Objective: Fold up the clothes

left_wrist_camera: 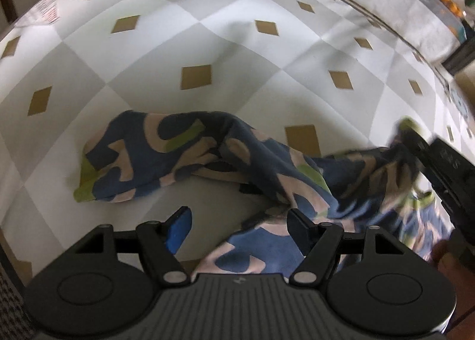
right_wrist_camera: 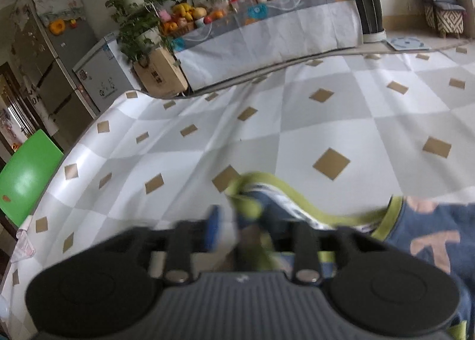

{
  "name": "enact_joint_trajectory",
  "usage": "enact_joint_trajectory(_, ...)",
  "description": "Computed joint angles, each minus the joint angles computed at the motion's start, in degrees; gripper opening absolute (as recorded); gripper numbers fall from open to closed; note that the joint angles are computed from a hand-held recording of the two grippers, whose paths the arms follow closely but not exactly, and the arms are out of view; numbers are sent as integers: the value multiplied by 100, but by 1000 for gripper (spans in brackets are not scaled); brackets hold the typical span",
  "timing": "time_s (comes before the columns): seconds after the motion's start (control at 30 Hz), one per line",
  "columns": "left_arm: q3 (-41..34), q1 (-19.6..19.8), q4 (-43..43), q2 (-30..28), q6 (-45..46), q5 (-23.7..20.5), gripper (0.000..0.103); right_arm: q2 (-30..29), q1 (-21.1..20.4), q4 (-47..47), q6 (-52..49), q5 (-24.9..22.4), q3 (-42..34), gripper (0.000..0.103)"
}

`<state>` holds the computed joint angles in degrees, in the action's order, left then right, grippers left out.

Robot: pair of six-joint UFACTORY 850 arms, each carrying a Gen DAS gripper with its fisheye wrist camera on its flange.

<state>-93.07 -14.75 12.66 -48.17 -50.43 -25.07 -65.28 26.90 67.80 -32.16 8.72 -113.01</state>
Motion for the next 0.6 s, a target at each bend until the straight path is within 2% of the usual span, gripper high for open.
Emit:
enact_joint_trajectory(0.07, -17, -27, -12, -5, 42, 2, 70, 124, -6, -645, 493, 0, 153, 44)
enact_joint_trajectory(0.17, -24, -54, -47, 6, 89, 40, 70, 444, -11, -1435, 1060, 283, 589, 47)
enact_joint_trajectory(0.37, -78, -117, -339, -14, 405, 37, 70, 926, -177, -111, -217, 748, 1379, 49)
enact_joint_trajectory(0.5, -196, -183, -483, -96, 556, -35, 70, 969, -273, 1490, -1873, 1154, 1569, 50)
enact_joint_trajectory(0.6, -308, -226, -710, -185, 771, -114, 70, 921, -344, 2015, -2475, 1273, 1600, 54)
